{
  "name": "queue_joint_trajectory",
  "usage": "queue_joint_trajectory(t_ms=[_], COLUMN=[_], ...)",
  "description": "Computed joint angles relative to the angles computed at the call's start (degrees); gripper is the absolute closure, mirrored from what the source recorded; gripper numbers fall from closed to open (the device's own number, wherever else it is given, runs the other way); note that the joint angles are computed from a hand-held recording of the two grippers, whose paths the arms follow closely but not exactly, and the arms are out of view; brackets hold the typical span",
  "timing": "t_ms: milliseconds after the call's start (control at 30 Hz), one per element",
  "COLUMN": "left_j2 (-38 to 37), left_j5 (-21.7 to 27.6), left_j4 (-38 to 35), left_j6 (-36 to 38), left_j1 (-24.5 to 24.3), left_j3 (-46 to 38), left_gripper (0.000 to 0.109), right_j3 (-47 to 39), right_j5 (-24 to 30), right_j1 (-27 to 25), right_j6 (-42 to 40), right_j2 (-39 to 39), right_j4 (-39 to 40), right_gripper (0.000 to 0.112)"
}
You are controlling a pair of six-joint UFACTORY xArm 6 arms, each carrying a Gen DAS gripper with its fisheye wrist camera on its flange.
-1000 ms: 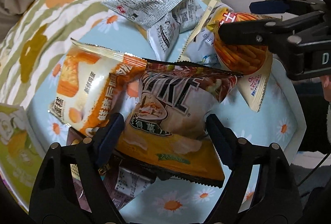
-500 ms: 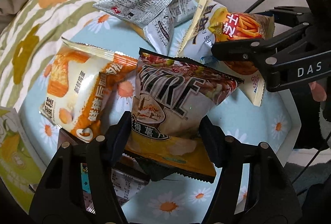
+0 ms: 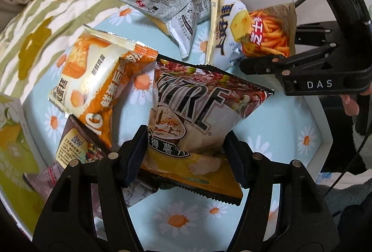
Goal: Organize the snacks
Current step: 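Grasp the white-brown chip bag with the left gripper while the right grasps the fries-print bag, then carry both bags into the green box and open both grippers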
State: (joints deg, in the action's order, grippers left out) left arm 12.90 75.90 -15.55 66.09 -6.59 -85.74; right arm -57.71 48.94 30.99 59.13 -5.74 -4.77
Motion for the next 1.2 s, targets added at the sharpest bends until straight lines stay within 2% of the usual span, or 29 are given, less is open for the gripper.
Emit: queue_joint_trajectory(t_ms=[200,367,633,733,933,1200], left_j2=[-2.51,-6.43,-12.7,-14.41,-14.92,-7.31], left_j5=[-0.33,0.03,3.41,4.6,5.84,6.51], left_j4=[-1.37,-3.61,-10.13,-12.31,-16.05,-19.25], left_j6=[0.51,0.81,-0.94,-1.98,-6.23,-9.46], left_j1=[0.91,2.56,8.51,11.7,18.79,27.69], left_j3=[1.78,4.1,4.78,4.22,-0.26,-13.77], left_gripper=[0.048,0.048,0.048,0.048,0.048,0.048], right_j3=[1.08,0.62,-4.7,-7.63,-15.11,-32.76], right_j5=[0.04,2.84,10.25,11.24,9.81,7.99], right_j1=[2.38,5.06,9.94,11.63,13.98,15.45], right_j6=[3.7,8.35,12.8,12.58,8.57,2.39], right_j2=[-2.53,-5.55,-8.01,-7.67,-3.76,9.09], right_j4=[-3.72,-8.58,-15.98,-18.53,-22.49,-22.63], right_gripper=[0.066,0.066,0.066,0.066,0.066,0.066])
